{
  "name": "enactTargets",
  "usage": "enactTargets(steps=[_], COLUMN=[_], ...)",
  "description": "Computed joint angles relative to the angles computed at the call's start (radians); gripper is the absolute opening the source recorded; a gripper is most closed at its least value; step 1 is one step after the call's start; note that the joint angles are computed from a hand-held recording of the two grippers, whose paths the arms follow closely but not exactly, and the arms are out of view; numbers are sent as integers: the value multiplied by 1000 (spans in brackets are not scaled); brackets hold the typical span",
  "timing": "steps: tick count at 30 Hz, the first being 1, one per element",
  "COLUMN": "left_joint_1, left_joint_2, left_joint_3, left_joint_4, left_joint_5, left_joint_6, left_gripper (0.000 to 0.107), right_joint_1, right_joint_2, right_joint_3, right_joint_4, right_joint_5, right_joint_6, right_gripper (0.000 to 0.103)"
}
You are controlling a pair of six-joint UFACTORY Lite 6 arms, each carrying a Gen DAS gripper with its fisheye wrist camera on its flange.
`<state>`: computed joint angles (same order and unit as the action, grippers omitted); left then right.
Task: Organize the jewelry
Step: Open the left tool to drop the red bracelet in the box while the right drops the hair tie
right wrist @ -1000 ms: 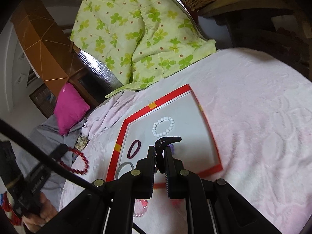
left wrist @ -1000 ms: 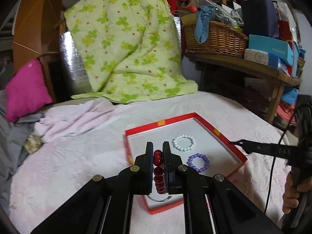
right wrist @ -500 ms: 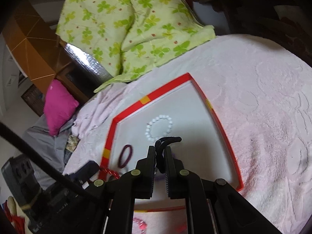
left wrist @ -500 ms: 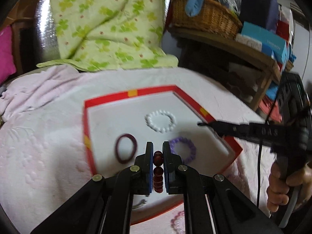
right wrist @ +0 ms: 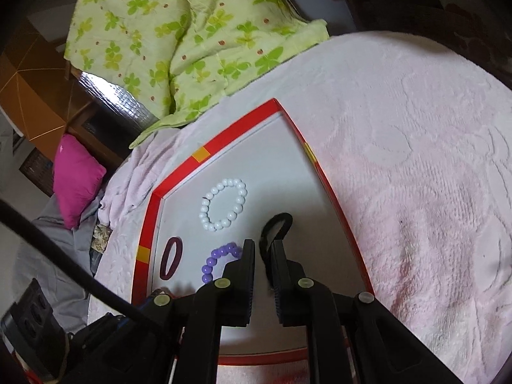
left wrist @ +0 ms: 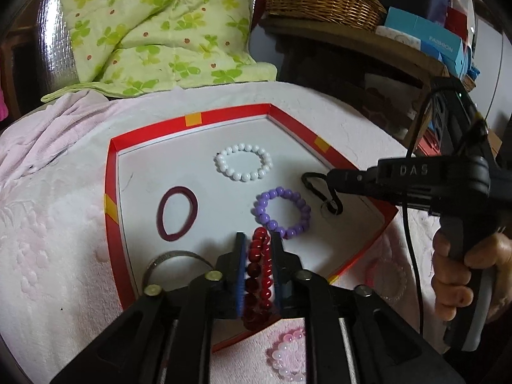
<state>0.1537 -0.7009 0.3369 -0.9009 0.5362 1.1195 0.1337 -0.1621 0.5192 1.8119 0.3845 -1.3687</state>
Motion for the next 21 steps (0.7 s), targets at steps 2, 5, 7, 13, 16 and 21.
enactTargets(steps=[2,5,7,13,16,21], left_joint_1=[5,28,37,95,138,157], left_joint_2=[-25,-93,-135,-195,-195,-226], left_joint_3=[-7,-22,-26,-25,-18,-22], left_joint_4=[21,50,83,220,261,435], left_joint_5=[9,45,59,38,38,28], left_joint_6=[-22,-47,-75,-221,-263,-436], left_gripper=[36,58,60,77,77,77], right_joint_1=[-7,-35,-51,-80,-67,11], right_joint_2=[-12,-36,-77,-203,-254,-305], right_joint_3=[-10,-23,-42,-84,-99,-105], right_joint_4=[-3,-50,-65,-163,-209,-272], right_joint_5=[2,28,37,61,52,14], right_joint_6=[9,62,85,195,255,345], right_gripper=[14,35,41,41,41,41])
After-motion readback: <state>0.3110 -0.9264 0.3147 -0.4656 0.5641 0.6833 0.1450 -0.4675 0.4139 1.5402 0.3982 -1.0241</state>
